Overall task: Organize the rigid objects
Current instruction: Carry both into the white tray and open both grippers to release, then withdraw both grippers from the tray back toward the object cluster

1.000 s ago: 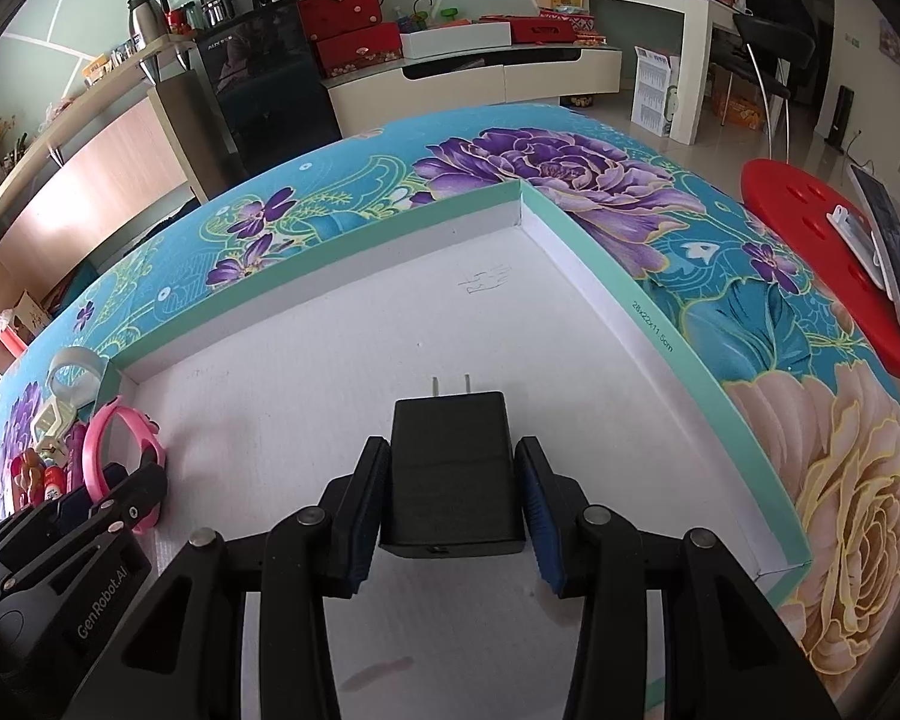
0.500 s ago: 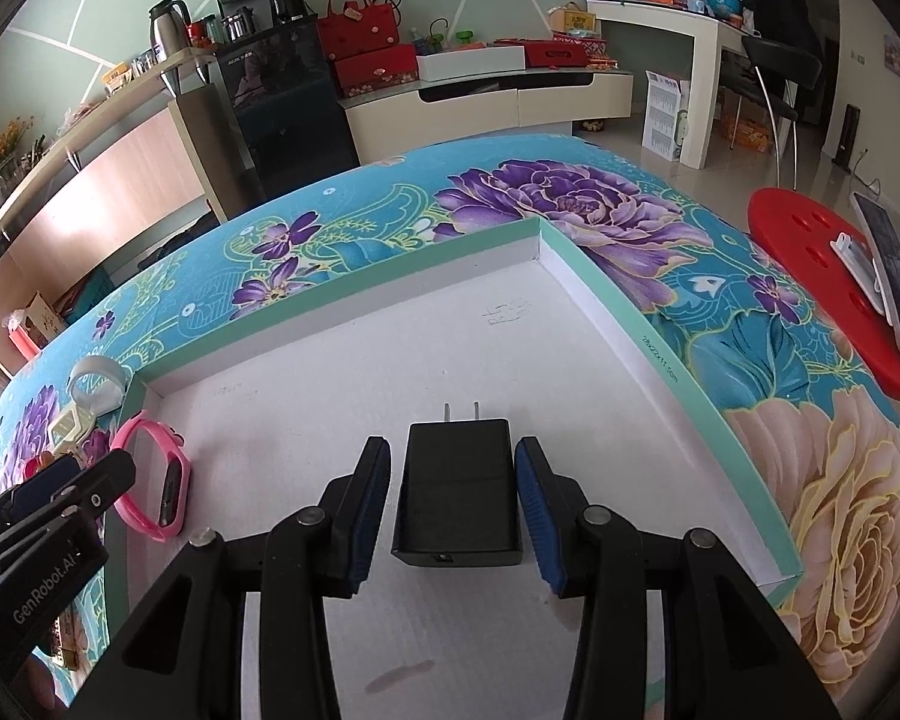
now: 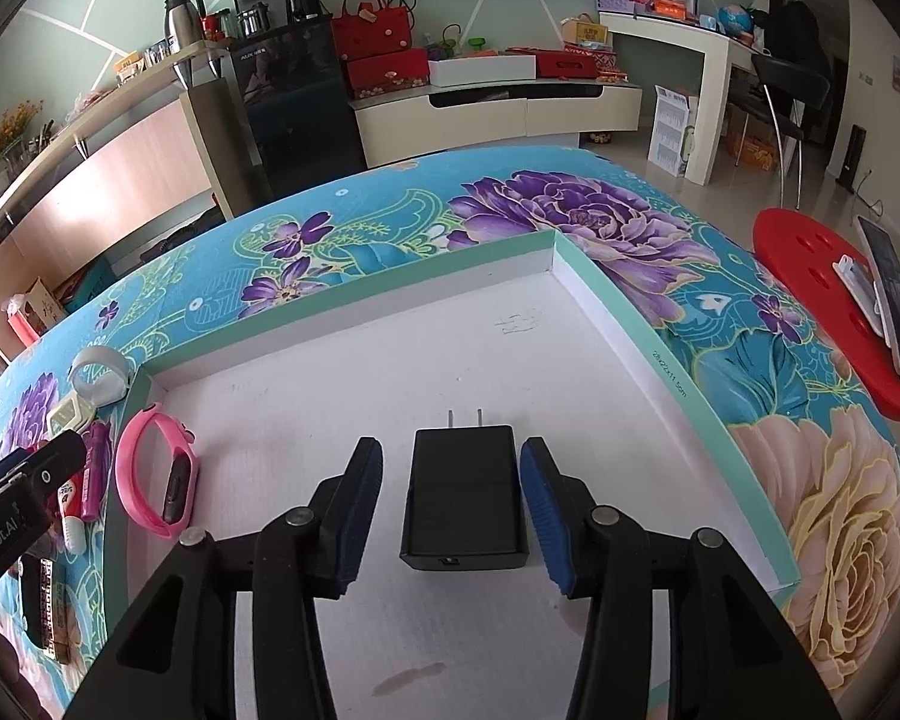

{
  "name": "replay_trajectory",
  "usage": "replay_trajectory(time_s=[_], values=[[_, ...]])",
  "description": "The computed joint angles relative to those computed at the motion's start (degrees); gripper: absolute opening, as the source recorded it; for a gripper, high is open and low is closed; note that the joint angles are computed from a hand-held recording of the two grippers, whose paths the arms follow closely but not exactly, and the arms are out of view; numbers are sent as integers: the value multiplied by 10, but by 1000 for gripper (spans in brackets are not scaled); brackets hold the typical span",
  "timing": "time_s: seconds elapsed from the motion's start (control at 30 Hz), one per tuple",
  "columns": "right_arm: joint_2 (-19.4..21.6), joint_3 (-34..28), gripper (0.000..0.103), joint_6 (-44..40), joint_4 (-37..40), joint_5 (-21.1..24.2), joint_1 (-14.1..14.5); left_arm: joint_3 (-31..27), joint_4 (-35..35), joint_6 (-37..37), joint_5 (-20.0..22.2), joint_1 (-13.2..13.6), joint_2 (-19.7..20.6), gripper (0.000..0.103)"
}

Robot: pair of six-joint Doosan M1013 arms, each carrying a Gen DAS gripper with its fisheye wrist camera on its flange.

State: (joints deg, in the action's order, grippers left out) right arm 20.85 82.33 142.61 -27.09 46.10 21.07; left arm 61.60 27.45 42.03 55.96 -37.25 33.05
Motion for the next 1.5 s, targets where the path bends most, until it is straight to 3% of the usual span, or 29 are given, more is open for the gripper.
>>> replay_trajectory(time_s=[0.37,0.53,0.67,0.77,1.2,1.5], values=[[10,-15,69,-31,-11,4,14,29,28,-64,22,11,-15,85],[13,-20,73,-30,-31,7,21,46,39,-84,14,15,-25,102],[16,-25,74,-23,-47,16,27,65,58,-108,5,17,-38,103],[19,-30,85,-21,-59,20,32,78,69,-132,2,21,-47,103],[17,-32,85,-38,-43,-47,48,139,126,-217,1,37,-90,103],[30,-51,85,-115,5,-78,67,171,143,-246,6,49,-114,103]])
